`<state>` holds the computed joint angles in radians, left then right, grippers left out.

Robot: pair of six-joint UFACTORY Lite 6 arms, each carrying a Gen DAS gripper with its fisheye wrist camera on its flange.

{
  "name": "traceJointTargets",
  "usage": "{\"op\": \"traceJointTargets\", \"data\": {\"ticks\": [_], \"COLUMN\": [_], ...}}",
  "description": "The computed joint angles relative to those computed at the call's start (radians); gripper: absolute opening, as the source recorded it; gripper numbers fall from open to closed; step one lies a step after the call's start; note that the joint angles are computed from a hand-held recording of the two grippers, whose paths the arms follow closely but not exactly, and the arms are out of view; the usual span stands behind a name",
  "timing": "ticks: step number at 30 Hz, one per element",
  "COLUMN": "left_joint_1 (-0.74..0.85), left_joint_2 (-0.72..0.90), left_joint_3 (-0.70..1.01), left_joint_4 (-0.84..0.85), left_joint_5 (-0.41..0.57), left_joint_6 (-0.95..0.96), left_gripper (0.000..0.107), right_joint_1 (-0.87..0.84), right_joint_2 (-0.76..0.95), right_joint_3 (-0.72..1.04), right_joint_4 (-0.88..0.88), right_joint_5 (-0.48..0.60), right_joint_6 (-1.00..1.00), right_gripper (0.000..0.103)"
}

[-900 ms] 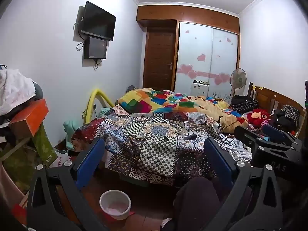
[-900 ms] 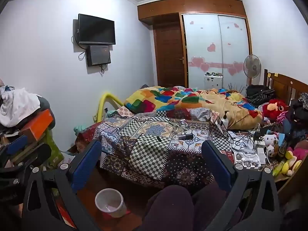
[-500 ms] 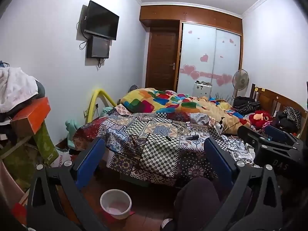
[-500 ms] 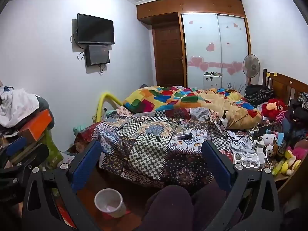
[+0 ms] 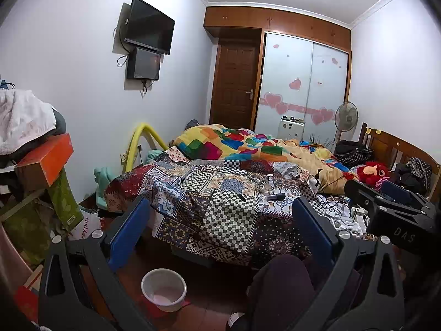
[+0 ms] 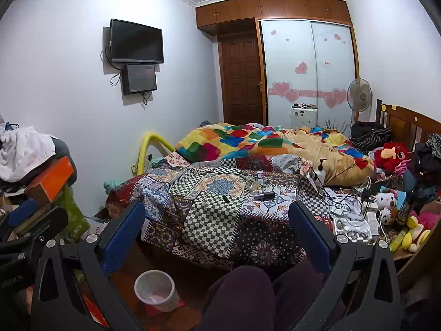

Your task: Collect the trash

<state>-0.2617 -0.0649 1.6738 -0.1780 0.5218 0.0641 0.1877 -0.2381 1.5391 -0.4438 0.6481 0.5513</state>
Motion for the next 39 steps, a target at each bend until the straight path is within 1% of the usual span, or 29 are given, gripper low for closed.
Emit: {"op": "traceJointTargets", "data": {"ticks": [39], "left_joint_1": [-0.027], "left_joint_2": [-0.005], "left_joint_3": [-0.016], "left_joint_4": [0.047], "left_joint_5": [-0.014], "left_joint_6": [-0.049], "left_gripper": [0.103], "right_joint_1": [-0.001], "right_joint_2": [-0.004], "right_joint_3": [-0.006], "right_joint_4": [-0.001], "right_joint_5": [0.000], "right_joint_6": [0.003], "right_gripper": [0.103]}}
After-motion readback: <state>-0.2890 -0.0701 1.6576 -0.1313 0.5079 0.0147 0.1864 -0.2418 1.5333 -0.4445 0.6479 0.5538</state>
